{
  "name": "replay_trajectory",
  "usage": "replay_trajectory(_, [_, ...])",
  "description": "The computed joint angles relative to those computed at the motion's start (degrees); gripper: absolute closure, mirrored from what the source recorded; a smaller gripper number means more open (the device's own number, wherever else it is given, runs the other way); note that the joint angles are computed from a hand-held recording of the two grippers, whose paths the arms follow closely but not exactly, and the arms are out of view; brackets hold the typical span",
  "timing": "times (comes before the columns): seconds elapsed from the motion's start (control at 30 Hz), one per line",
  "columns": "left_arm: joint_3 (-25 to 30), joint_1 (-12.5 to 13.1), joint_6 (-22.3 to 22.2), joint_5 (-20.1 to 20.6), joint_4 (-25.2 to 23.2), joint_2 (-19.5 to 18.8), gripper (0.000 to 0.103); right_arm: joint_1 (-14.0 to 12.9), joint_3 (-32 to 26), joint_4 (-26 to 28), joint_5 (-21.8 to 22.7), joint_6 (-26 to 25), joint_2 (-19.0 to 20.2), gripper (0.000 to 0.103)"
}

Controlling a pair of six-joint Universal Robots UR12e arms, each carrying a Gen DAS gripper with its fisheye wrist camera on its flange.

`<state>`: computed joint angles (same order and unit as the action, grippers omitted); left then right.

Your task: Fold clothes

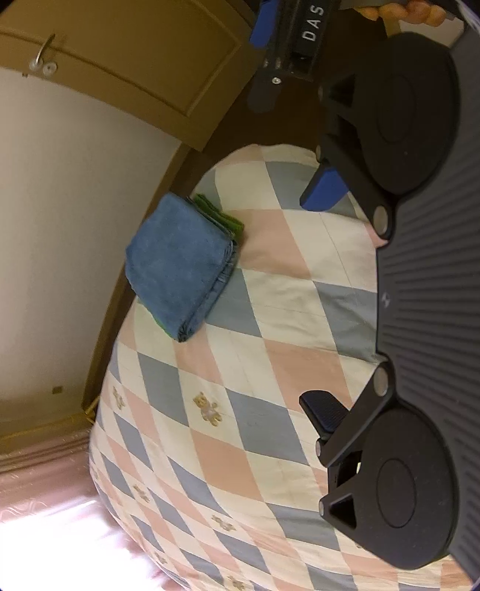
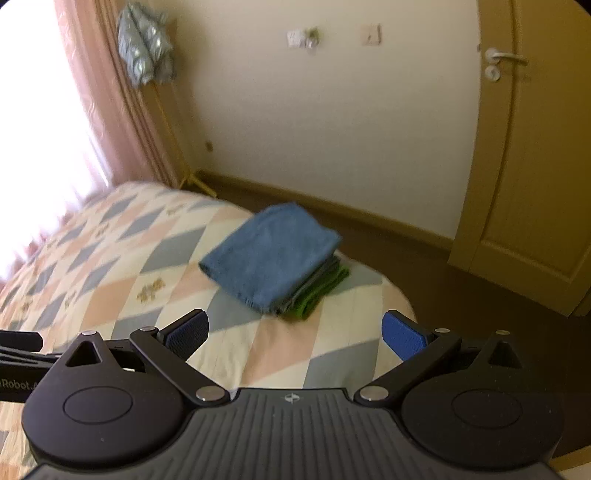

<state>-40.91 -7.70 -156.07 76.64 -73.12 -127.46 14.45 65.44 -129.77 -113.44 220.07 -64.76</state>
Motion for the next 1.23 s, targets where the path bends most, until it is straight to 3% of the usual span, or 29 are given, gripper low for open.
replay_trajectory(0.3, [5.4,-1.5,-2.9,2.7,-3.2,-3.6,0.001,-2.3,-3.3,6.4,6.4,-2.0,2.1,0.0])
replay_trajectory(0.63, [15.1,-3.9,-9.9,6.2,-7.0,-9.3,0.001,-5.6,-4.4,5.4,10.4,-7.8,3.1,0.0])
replay_trajectory(0.87, [19.2,-5.4,-10.8,9.1,-9.3,-11.8,0.001,-7.8,-4.1,5.7,14.3,-10.7,3.1,0.0])
replay_trajectory(1.1, [19.3,-6.1,-12.5,10.1,-7.5,-12.1,0.001,-9.0,-4.4,6.1,16.7,-14.0,3.4,0.0])
replay_trajectory(1.23, [15.6,-5.8,-14.2,8.3,-2.6,-10.1,0.001,-9.6,-4.6,6.3,17.1,-15.4,3.4,0.0])
